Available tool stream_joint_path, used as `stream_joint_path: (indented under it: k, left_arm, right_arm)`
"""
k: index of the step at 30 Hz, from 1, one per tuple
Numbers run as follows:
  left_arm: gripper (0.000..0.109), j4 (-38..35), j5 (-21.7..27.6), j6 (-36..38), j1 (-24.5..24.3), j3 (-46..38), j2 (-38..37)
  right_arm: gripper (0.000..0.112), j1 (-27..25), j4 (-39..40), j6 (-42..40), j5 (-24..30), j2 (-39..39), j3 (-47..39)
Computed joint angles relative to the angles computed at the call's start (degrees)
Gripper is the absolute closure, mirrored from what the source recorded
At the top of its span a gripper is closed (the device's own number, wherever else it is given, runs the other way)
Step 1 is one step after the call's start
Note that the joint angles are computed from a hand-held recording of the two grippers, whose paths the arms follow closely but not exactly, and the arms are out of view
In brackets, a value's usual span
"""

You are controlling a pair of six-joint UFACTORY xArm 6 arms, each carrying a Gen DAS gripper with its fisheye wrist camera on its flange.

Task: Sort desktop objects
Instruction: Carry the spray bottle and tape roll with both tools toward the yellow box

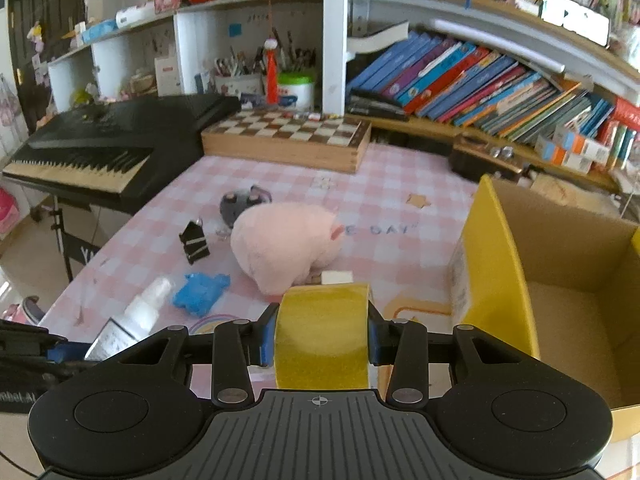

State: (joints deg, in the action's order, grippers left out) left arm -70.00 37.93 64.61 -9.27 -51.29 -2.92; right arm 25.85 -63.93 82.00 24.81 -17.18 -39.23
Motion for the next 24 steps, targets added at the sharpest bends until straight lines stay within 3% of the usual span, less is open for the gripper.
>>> stream_joint_path:
  k: [7, 16, 24]
  left_arm:
    - [0.078, -3.39, -3.39, 0.39, -1.23, 3.46, -5.91]
    - [0.078, -4.14, 0.44, -1.33, 1.22, 10.03, -15.59]
    - [0.078, -2.29, 3.51, -3.11, 1.8, 16.82, -23.87]
  right_arm:
    - [0.072, 1.2, 1.39, 1.32, 1.0, -5.23, 2.29]
    - [0.072, 5.96, 5.11, -0.03, 3.67, -12.91, 6.69]
    - [0.072, 13.59, 8.08, 1.39, 9.91, -19.2, 10.8]
